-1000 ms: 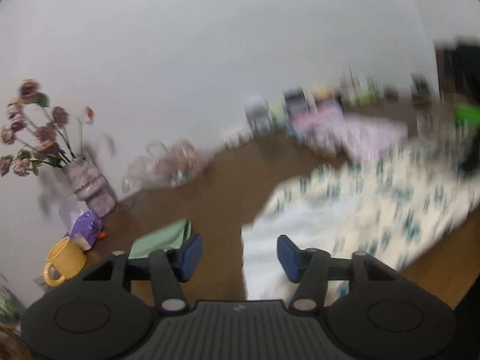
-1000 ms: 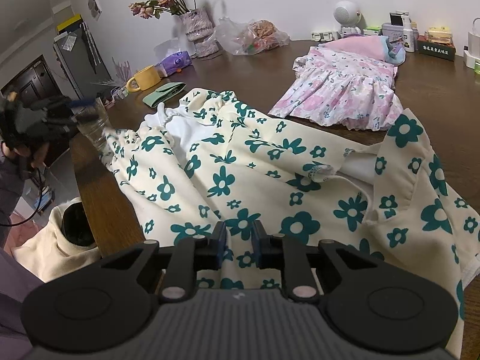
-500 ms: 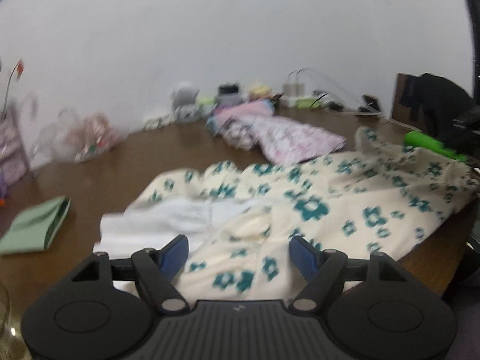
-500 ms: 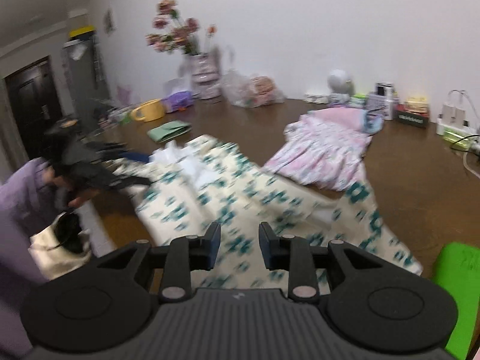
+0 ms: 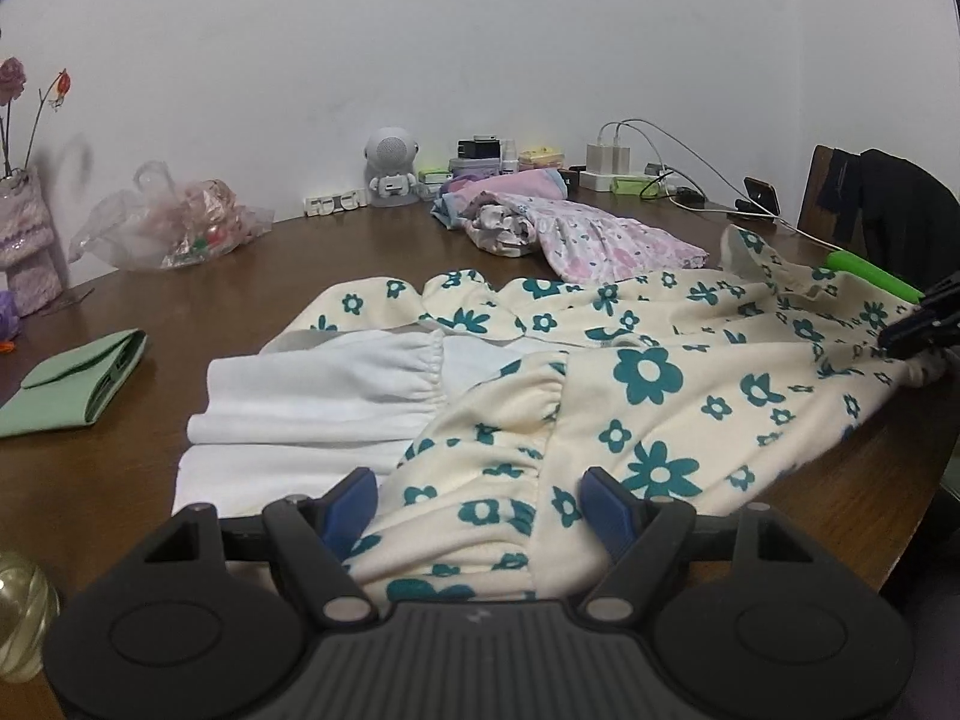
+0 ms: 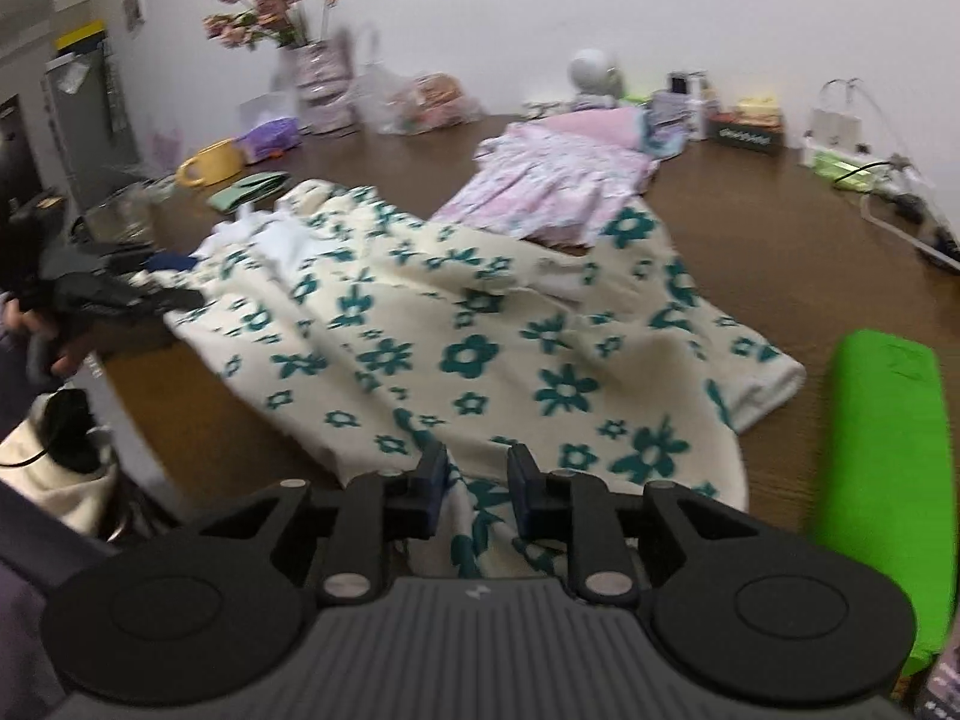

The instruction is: Fold clothes

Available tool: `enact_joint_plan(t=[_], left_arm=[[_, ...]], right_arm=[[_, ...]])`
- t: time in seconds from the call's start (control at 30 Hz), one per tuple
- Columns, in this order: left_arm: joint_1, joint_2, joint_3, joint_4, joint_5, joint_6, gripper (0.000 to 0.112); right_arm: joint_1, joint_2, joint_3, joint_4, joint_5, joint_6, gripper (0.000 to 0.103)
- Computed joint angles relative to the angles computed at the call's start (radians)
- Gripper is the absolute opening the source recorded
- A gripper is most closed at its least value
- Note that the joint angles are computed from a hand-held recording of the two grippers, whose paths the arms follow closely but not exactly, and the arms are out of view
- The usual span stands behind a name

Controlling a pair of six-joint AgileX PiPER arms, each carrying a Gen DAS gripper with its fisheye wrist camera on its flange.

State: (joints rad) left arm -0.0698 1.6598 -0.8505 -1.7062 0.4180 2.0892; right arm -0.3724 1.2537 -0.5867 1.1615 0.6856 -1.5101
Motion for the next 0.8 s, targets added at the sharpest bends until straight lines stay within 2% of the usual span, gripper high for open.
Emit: enact_joint_plan(t=[0.03, 0.1, 0.23, 0.27, 0.3, 0.33, 0.4, 0.5, 0.57, 0.63, 0.73, 0.8], left_arm=[[-0.026, -0.018, 0.014, -0.027, -0.035, -0.019, 0.074], [-0.019, -0.038, 0.030, 0.017, -0.044, -0.044, 0.074], [0.002, -0.117, -0.041, 0.294, -0.003, -0.277, 0.075], [-0.002, -0.132, -0.086, 0.360, 0.006, -0.353, 0.081], [-0.032, -0.121, -0.145, 0.435, -0.020, -0.451, 0.088], [-0.074, -0.097, -0.212, 0.515, -0.062, -0.550, 0.089], [-0.137, 0.013, -0.373, 0.709, -0.098, -0.750, 0.089], [-0.175, 0.222, -0.661, 1.009, -0.031, -1.049, 0.089], [-0.187, 0.358, -0.845, 1.196, 0.027, -1.249, 0.089], [-0.188, 0.481, -1.045, 1.345, 0.157, -1.427, 0.088], [-0.175, 0.637, -1.303, 1.429, 0.326, -1.558, 0.085], [-0.167, 0.698, -1.398, 1.430, 0.408, -1.580, 0.080]], right_arm=[[-0.004, -0.003, 0.007, 0.010, -0.013, -0.014, 0.022], [-0.008, -0.008, 0.012, 0.010, -0.033, -0.017, 0.022], [0.026, -0.008, -0.062, -0.011, -0.061, 0.067, 0.025], [0.037, 0.000, -0.091, -0.005, -0.068, 0.084, 0.027], [0.048, 0.009, -0.120, 0.003, -0.076, 0.099, 0.029], [0.064, 0.018, -0.157, -0.016, -0.086, 0.145, 0.034], [0.181, 0.124, -0.282, -0.124, -0.197, 0.332, 0.042], [0.313, 0.309, -0.450, -0.333, -0.355, 0.632, 0.042], [0.355, 0.384, -0.531, -0.494, -0.340, 0.832, 0.042], [0.390, 0.462, -0.616, -0.614, -0.315, 0.989, 0.042], [0.423, 0.536, -0.674, -0.764, -0.313, 1.135, 0.042], [0.412, 0.548, -0.672, -0.743, -0.307, 1.107, 0.042]])
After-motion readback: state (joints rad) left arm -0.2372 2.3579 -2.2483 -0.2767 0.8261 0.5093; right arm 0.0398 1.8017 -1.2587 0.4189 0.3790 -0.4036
